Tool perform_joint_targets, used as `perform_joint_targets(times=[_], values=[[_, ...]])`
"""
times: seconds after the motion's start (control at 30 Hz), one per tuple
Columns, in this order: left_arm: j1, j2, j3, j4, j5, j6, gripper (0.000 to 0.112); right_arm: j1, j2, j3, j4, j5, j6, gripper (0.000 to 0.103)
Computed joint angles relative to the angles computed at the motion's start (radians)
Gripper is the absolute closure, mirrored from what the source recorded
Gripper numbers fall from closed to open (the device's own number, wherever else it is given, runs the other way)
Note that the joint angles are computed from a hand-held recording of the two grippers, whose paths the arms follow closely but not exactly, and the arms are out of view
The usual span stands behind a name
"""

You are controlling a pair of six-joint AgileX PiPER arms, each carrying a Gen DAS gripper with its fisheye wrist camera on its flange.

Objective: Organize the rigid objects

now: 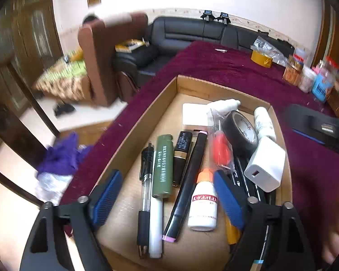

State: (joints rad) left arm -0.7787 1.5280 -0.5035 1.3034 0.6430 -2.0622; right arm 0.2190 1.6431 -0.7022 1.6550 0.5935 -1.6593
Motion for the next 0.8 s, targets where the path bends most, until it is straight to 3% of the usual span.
perform_joint_targets(times=[0.1,0.17,0.3,0.57,0.8], values=[[-0.137,0.073,-0.053,-0.084,0.195,0.014,0.018,-0.075,-0.074,0.123,-0.002,0.105,-0.087,0.025],[-0.190,0.102,-0.073,-0.104,0.242,0.009,0.018,-0.100,-0.116,0.194,0.003,0.116,-0.134,0.023],[-0.193,0.113,-0.089,-0.125,0.203,0.017,0.018,-0.124,-0.138,0.273,-0.006,0.124,-0.157,0.022],[-0.221,0.127,-0.108,-0.175,0.231,0.041,0.018,-0.117,-0.143,0.299,0.025,0.100,-0.176,0.022],[-0.238,0.105,-0.076,-0.199,0.273,0.012,0.018,-0.027,-0.144,0.275,0.041,0.034,-0.143,0.022]])
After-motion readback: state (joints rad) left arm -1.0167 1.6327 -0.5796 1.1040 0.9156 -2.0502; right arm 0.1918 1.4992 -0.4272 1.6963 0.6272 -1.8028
